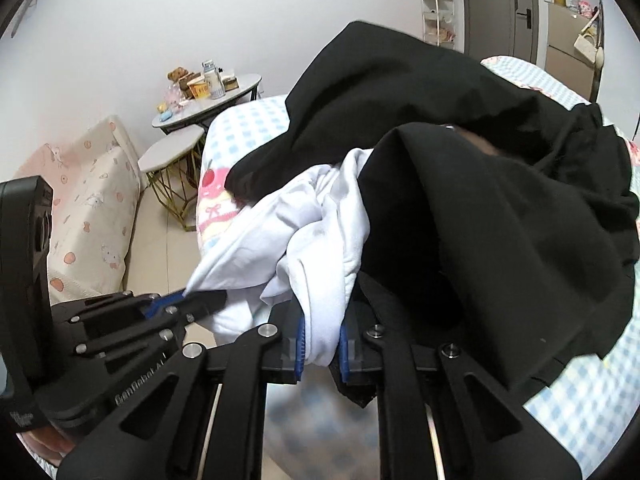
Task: Fold clothes
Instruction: 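Grasp the white navy-trimmed shirt with the left gripper while the right gripper grasps it too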
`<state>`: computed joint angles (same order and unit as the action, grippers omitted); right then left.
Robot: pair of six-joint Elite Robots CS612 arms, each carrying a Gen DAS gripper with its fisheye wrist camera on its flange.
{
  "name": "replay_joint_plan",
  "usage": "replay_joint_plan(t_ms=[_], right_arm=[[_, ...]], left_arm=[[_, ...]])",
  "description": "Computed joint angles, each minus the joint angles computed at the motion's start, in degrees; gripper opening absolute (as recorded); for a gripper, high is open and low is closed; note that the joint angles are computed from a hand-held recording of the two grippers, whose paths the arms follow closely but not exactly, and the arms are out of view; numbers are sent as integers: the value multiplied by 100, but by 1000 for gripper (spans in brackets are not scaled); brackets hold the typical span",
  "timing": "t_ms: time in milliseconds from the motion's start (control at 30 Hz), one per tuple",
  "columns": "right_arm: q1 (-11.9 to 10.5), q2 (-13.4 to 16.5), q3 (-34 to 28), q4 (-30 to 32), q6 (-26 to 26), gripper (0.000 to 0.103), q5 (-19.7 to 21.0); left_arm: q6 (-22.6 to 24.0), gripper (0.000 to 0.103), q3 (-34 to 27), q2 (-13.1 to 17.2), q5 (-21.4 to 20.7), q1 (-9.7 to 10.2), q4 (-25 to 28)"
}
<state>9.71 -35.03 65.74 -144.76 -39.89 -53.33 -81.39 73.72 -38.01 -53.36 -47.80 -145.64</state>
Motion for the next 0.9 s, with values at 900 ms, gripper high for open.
replay_joint_plan(t_ms=[900], right_arm=[[-623, -950, 1334, -761, 583, 10, 497]], left_arm=[[1015, 5, -723, 234, -203, -467, -648]])
